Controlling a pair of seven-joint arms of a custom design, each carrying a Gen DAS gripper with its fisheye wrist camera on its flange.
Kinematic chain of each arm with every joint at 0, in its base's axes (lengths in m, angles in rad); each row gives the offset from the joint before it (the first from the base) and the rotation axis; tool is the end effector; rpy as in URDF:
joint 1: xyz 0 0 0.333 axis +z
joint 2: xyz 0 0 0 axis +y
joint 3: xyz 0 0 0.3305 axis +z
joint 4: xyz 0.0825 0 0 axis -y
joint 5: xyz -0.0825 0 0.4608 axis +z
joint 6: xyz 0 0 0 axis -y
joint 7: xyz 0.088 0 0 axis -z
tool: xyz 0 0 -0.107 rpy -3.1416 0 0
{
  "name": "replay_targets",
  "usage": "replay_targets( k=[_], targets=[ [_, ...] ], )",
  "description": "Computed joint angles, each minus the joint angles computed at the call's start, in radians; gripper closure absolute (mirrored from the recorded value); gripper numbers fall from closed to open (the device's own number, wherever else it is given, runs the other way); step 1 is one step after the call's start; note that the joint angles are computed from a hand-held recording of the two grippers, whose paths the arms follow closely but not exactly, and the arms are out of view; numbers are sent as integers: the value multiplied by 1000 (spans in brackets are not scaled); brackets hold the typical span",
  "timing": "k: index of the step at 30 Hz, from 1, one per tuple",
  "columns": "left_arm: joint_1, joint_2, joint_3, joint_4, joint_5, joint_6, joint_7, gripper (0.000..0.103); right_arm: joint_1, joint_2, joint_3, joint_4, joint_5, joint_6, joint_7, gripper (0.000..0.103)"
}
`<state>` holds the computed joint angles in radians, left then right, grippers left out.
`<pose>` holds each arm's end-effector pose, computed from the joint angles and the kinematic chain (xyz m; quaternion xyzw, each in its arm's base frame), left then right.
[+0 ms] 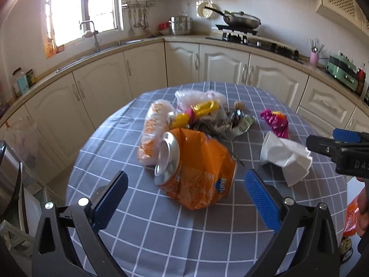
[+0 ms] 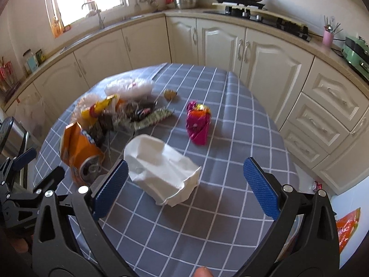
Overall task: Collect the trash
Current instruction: 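Grasp the orange Fanta can with the left tool while the right tool grasps the white tissue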
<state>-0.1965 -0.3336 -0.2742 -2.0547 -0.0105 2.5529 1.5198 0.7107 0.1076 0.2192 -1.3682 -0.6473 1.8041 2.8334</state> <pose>0.5075 -0.2823 0.6698 -0.4919 0.7733 -0.3250 0.2333 0.4572 0.5117 0.7230 -0.5604 0.7535 -0.2440 0.2424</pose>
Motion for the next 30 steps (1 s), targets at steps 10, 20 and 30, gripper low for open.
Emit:
replay_targets(
  k=[10, 20, 30],
  targets=[
    [-5, 107, -13, 65, 94, -33, 25, 4, -11, 32, -10, 4, 73, 49, -75, 5],
    [-32, 130, 29, 101, -35, -60, 106, 23, -28, 73, -29, 0, 154, 123, -195, 22],
    [-32, 78, 48, 59, -136, -64, 118, 25, -77, -87, -13, -223, 189, 336, -71, 24]
  ],
)
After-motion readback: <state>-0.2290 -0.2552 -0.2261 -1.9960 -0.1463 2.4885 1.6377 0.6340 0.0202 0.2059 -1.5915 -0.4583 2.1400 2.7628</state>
